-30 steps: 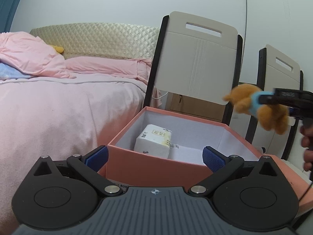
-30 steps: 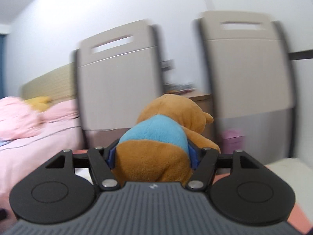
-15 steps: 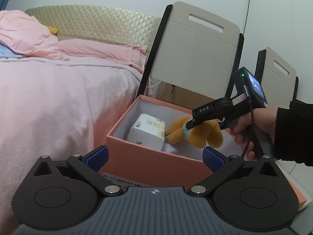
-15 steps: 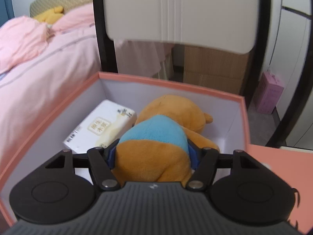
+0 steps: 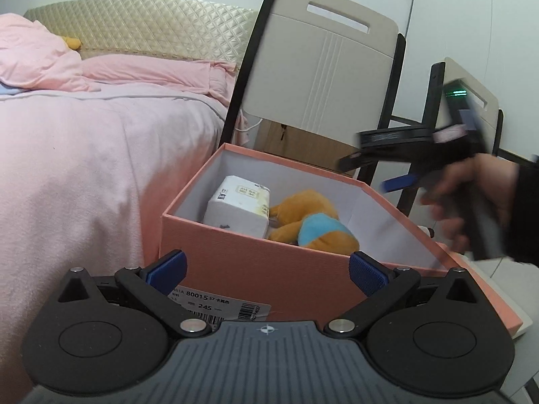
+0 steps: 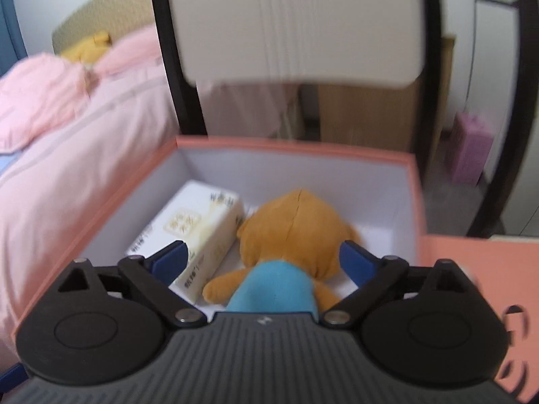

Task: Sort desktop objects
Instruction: 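Lift the plush dog into the pink box and open the right gripper, then reach the right gripper to the panda plush and grasp it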

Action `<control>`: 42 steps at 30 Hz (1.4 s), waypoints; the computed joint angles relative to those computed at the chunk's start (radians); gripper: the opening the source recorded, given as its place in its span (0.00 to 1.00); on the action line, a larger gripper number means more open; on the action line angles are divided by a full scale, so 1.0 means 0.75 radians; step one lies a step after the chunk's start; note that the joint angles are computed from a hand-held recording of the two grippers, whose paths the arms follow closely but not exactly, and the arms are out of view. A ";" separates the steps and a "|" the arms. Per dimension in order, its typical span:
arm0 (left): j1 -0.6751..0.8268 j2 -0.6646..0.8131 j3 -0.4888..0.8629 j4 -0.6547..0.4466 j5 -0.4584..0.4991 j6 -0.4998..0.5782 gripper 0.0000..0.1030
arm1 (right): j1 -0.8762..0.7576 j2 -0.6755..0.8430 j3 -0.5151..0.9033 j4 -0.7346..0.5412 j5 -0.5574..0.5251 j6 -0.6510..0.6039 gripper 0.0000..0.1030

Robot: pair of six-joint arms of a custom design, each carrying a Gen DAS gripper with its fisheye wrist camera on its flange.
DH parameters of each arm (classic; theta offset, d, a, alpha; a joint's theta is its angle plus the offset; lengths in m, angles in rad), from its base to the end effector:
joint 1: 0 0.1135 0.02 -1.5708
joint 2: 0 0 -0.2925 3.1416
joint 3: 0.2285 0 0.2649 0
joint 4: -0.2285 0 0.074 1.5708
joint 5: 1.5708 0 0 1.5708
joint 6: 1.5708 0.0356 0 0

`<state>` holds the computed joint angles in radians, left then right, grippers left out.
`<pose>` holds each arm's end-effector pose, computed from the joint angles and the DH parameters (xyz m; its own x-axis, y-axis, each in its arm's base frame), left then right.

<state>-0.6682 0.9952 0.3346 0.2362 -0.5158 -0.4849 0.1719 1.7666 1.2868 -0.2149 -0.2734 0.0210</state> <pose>0.1655 -0.1083 0.2047 -0.3727 -0.2224 -0.9009 0.0141 0.9694 -0.2451 0.4089 0.0807 0.2652 -0.6383 -0.0903 -0.7644 -0.3557 0.9153 0.1889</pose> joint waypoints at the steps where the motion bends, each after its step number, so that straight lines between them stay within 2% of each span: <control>1: -0.012 0.002 -0.001 0.005 -0.022 -0.001 1.00 | -0.016 -0.076 -0.081 0.058 0.002 -0.004 0.96; 3: -0.039 -0.001 -0.004 0.015 -0.075 0.001 1.00 | -0.058 -0.238 -0.271 0.208 -0.024 -0.013 1.00; 6: -0.087 0.000 -0.011 0.038 -0.158 0.010 1.00 | -0.136 -0.473 -0.556 0.427 -0.074 -0.013 1.00; 9: -0.137 0.012 -0.012 0.065 -0.240 0.026 1.00 | -0.226 -0.661 -0.779 0.556 -0.142 -0.016 1.00; 13: -0.195 0.048 -0.011 0.113 -0.348 0.069 1.00 | -0.354 -0.805 -0.969 0.639 -0.248 -0.022 1.00; 20: -0.272 0.097 -0.038 0.268 -0.499 0.167 1.00 | -0.524 -0.911 -1.197 0.819 -0.372 -0.042 1.00; 24: -0.287 0.144 -0.023 0.279 -0.535 0.194 1.00 | -0.546 -0.891 -1.271 0.916 -0.374 -0.100 1.00; 26: -0.295 0.165 -0.015 0.282 -0.544 0.210 1.00 | -0.585 -0.881 -1.287 0.938 -0.422 -0.094 1.00; 33: -0.315 0.194 -0.026 0.327 -0.552 0.278 1.00 | -0.662 -0.827 -1.279 0.926 -0.491 -0.148 1.00; 42: -0.329 0.187 -0.032 0.324 -0.554 0.281 1.00 | -0.630 -0.799 -1.276 0.923 -0.458 -0.169 1.00</control>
<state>-0.9152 1.1357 0.3103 0.4790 -0.9315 -0.2739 -0.3004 1.1675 0.3295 0.4772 -0.6167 -0.1054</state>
